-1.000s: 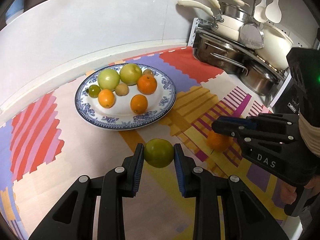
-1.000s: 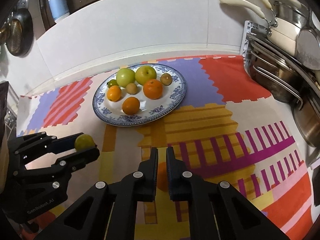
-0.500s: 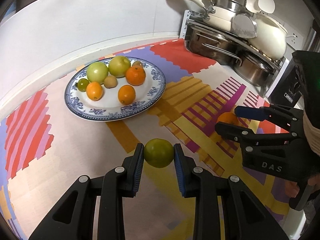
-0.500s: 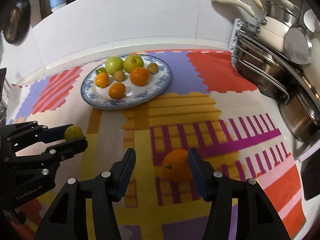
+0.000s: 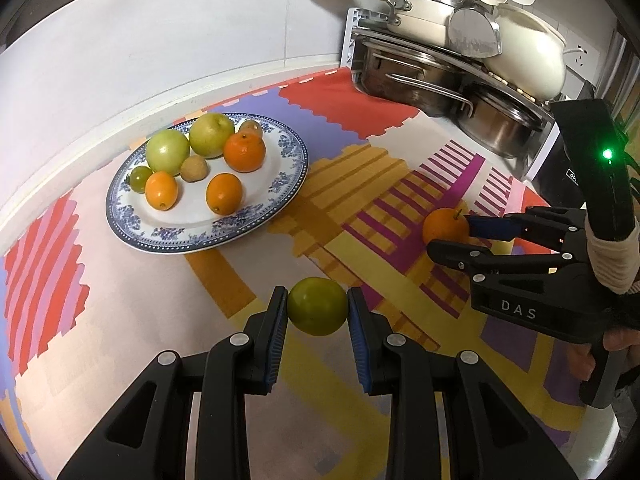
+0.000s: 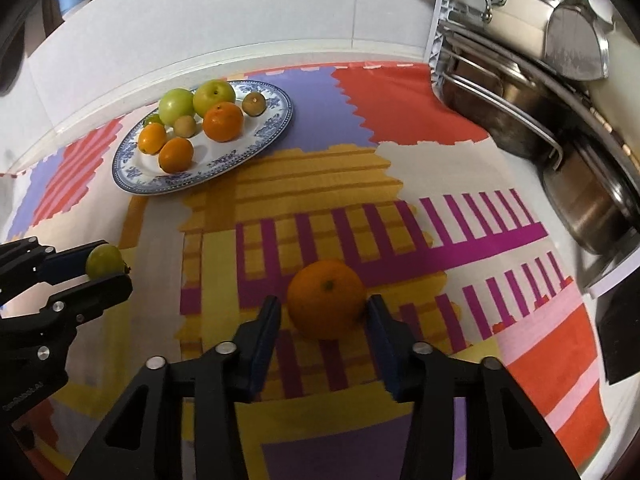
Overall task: Organize fruits
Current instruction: 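Carry the lime in the left gripper onto the plate while the right gripper places the mandarin there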
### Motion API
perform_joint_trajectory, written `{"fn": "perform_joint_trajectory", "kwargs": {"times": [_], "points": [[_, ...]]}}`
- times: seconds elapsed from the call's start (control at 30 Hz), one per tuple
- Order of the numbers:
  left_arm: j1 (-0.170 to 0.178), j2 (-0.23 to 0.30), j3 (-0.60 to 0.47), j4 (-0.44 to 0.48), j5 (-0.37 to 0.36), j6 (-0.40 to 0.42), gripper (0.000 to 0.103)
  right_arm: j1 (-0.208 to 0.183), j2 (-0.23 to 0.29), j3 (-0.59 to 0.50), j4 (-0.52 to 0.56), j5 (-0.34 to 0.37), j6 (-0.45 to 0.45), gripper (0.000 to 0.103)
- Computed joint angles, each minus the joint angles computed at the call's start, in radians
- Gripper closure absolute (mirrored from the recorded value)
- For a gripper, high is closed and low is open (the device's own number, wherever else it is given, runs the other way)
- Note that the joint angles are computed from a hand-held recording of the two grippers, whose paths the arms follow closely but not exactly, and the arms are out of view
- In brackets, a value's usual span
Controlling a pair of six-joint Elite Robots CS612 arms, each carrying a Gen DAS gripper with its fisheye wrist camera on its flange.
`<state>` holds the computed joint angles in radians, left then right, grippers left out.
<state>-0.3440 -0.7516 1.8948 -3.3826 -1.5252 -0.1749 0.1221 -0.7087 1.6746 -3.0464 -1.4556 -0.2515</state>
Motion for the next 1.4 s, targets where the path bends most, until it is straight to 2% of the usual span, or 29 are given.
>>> {"fn": "perform_joint_trajectory", "kwargs": {"times": [0.4,0.57,0.8,1.03,1.4], "points": [[0.004,-0.005,0.008,-0.025,-0.002,-0.01,0.073,0.002,-0.008,0.007,-0.024,0.024,0.007,0.061],[0.011,-0.02,0.025,-0.061,-0.003,-0.027,0.073,0.005,-0.029,0.024,-0.059,0.065,0.002,0.061],[0.024,-0.035,0.027,-0.102,0.047,-0.007,0.073,0.019,-0.042,0.012,-0.095,0.138,-0.021,0.061],[0.049,-0.031,-0.001,-0.112,0.086,0.008,0.073,0.04,-0.022,-0.047,-0.087,0.18,-0.049,0.061],[0.088,0.008,-0.077,-0.055,0.093,0.01,0.073,0.071,0.037,-0.168,-0.012,0.182,-0.066,0.061]]}}
